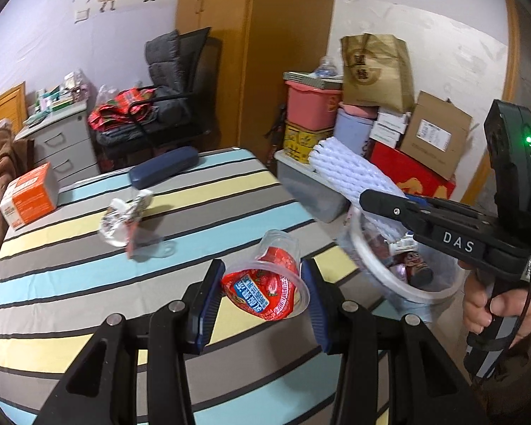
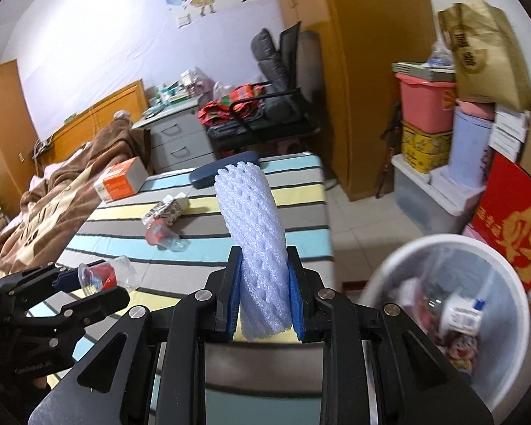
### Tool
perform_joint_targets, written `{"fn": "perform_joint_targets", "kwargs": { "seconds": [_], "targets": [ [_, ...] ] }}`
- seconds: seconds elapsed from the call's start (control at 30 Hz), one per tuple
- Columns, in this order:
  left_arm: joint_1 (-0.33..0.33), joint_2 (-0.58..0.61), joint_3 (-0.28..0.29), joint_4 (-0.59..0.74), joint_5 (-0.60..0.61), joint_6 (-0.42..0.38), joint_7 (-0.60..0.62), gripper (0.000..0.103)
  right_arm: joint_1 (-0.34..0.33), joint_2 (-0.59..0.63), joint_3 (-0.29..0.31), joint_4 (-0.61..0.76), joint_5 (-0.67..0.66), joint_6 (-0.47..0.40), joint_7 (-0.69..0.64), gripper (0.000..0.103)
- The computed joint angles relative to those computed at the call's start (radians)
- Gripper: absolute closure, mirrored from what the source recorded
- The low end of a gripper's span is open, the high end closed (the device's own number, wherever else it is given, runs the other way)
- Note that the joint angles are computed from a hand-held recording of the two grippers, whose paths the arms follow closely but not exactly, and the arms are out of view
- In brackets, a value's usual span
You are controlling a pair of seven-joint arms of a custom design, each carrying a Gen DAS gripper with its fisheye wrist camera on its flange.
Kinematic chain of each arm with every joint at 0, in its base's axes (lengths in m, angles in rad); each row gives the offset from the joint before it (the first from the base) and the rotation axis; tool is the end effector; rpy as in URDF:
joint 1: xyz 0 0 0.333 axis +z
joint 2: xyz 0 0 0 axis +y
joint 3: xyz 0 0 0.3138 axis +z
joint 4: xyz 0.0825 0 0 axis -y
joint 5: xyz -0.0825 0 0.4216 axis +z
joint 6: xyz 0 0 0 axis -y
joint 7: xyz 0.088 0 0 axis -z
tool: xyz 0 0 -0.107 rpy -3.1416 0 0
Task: Collect trash
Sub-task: 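Carry the plastic cup with the left tool while the right tool carries the netting to the bin, then open the left tool over the bin while the right tool releases the netting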
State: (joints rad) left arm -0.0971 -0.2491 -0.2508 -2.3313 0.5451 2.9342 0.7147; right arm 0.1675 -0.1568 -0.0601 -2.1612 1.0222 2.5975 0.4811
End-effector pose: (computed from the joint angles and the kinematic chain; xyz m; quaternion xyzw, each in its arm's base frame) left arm 0.4999 -0.2236 0.5043 -0.6389 0.6380 -0.3466 0.2542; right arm 0.5772 0.0440 0.5051 -0.7573 0.4762 -0.1354 0.4260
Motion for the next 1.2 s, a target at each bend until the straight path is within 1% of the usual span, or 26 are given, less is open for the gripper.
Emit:
{"fn": "perform_joint_targets", "kwargs": {
  "seconds": [0.23, 0.33, 0.47, 0.63, 0.77, 0.87, 0.97, 1.03, 1.13, 1.2],
  "targets": [
    [-0.023, 0.046, -0.027, 0.057, 0.033, -0.011, -0.015, 0.057, -0.013, -0.04, -0.02, -0.046, 0.017, 0.04, -0.002, 0.079],
    [-0.04, 0.07, -0.03, 0.084, 0.044, -0.018, -0.014, 0.057, -0.018, -0.061, -0.035, -0.067, 0.032, 0.051, -0.01, 0.079],
    [-0.065, 0.1, -0.028, 0.12, 0.055, -0.019, -0.009, 0.057, -0.032, -0.08, -0.047, -0.089, 0.021, 0.078, 0.016, 0.079],
    [-0.103, 0.17, -0.018, 0.193, 0.039, -0.021, 0.034, 0.057, -0.045, -0.089, -0.065, -0.109, 0.012, 0.114, 0.036, 0.079],
    [-0.13, 0.22, -0.01, 0.244, 0.027, -0.025, 0.062, 0.057, -0.064, -0.084, -0.065, -0.116, -0.036, 0.156, 0.092, 0.079],
    [-0.151, 0.268, -0.003, 0.293, -0.016, -0.032, 0.105, 0.057, -0.076, -0.079, -0.063, -0.121, -0.083, 0.19, 0.138, 0.079],
    [-0.171, 0.308, 0.001, 0.336, -0.034, -0.044, 0.131, 0.057, -0.082, -0.073, -0.077, -0.121, -0.096, 0.185, 0.163, 0.079],
    [-0.181, 0.335, 0.002, 0.363, -0.059, -0.049, 0.157, 0.057, -0.096, -0.066, -0.071, -0.125, -0.133, 0.208, 0.206, 0.079],
    [-0.202, 0.374, 0.009, 0.407, -0.053, -0.06, 0.167, 0.057, -0.11, -0.057, -0.073, -0.125, -0.175, 0.209, 0.259, 0.079],
    [-0.209, 0.397, 0.009, 0.431, -0.071, -0.069, 0.184, 0.057, -0.118, -0.054, -0.072, -0.128, -0.201, 0.214, 0.285, 0.079]
  ]
}}
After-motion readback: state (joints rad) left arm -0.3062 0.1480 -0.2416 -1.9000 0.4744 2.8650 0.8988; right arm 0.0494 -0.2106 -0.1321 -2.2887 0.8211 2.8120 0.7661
